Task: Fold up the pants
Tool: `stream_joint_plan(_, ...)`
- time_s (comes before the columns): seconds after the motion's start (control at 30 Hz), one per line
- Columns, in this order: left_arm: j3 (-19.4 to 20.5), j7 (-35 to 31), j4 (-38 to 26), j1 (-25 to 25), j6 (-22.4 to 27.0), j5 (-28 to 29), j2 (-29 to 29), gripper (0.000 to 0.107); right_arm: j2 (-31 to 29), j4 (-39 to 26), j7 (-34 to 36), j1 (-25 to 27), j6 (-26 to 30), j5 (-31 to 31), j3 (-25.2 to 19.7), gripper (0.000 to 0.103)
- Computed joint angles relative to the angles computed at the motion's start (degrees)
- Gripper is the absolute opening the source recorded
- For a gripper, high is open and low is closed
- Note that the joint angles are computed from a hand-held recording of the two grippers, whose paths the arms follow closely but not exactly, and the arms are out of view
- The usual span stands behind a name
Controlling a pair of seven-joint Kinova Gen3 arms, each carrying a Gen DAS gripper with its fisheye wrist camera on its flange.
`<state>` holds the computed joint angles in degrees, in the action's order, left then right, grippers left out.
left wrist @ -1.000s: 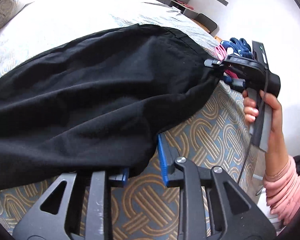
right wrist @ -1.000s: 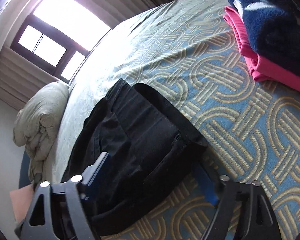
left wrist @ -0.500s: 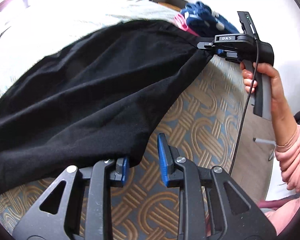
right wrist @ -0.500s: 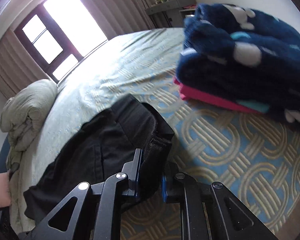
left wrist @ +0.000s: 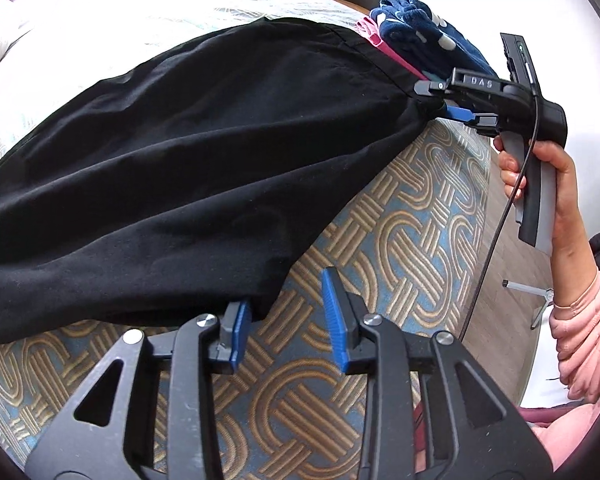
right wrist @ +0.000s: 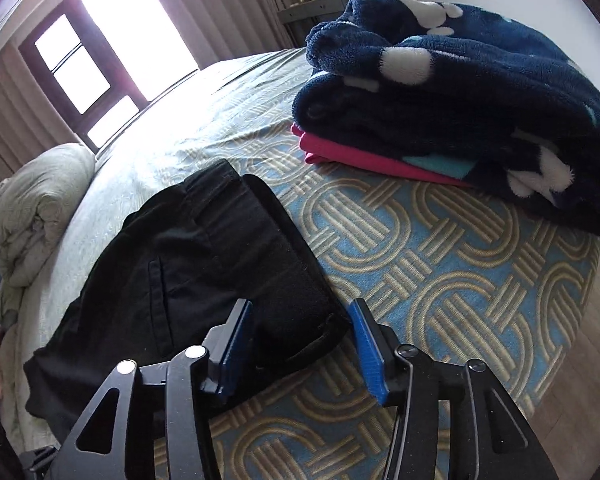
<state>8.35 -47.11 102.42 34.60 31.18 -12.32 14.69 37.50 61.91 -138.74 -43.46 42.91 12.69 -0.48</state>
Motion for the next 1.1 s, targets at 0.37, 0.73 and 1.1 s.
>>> stream_joint_plan(0.37, -0.71, 2.31, -0.47, 0.94, -0.07, -1.02, 0.41, 0.035, -0.24, 2.06, -5.94, 5.53, -4.96, 2.71, -7.59, 0.017)
stream_joint_plan(0.73, 6.63, -12.67, 7.25, -12.83, -1.65, 16.87, -6.43, 0.035, -4.0, 7.61, -9.56, 2.28, -3.04, 0.57, 0.15, 0.042)
stream_joint_plan(1.1, 17.07, 10.09, 12.51, -28.83, -0.13, 1.75, -17.12, 0.035, 4.42, -12.65, 8.4, 4.54, 4.52, 10.45, -9.62, 0.072)
